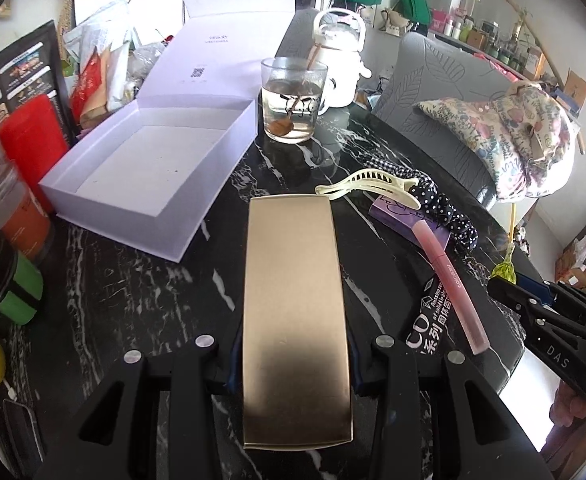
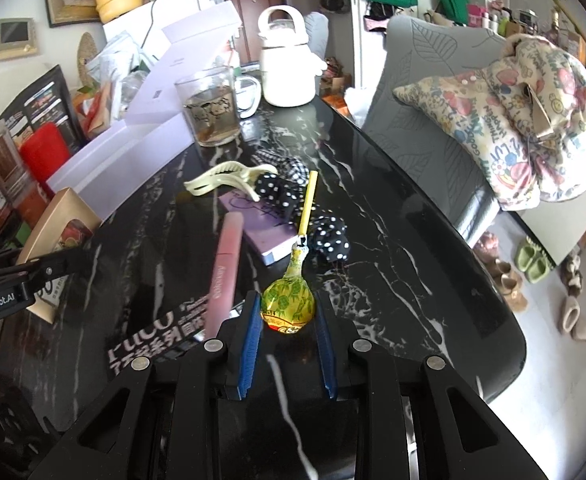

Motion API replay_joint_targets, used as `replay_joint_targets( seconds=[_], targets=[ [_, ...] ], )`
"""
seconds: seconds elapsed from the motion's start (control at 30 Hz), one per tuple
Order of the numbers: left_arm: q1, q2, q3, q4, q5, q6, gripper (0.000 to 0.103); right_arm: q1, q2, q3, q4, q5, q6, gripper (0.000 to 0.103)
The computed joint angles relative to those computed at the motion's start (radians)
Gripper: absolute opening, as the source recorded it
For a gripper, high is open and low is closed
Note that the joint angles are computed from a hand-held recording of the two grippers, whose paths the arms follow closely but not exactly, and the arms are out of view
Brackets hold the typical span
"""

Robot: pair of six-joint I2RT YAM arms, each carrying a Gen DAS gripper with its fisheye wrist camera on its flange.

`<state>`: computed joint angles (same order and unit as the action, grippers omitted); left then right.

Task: Organize rigid objects
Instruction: 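Carry the tan box in left tool while right tool carries lollipop toward white box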

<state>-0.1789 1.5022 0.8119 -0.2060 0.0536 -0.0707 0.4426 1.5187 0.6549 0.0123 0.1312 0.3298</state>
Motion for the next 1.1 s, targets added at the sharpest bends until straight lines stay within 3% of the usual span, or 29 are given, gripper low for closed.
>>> replay_joint_targets(
  seconds=[0.7, 1.1],
  targets=[
    [0.152, -0.431, -0.228, -0.104, -0.019, -0.016, 0.038, 0.275, -0.095, -0.011, 0.011, 0.045, -0.028, 0.026],
    [0.252, -0.554, -0.265, -0.159, -0.015, -0.009, 0.038, 0.376, -0.045, 0.055, 0.048, 0.011, -0.073, 0.026]
  ],
)
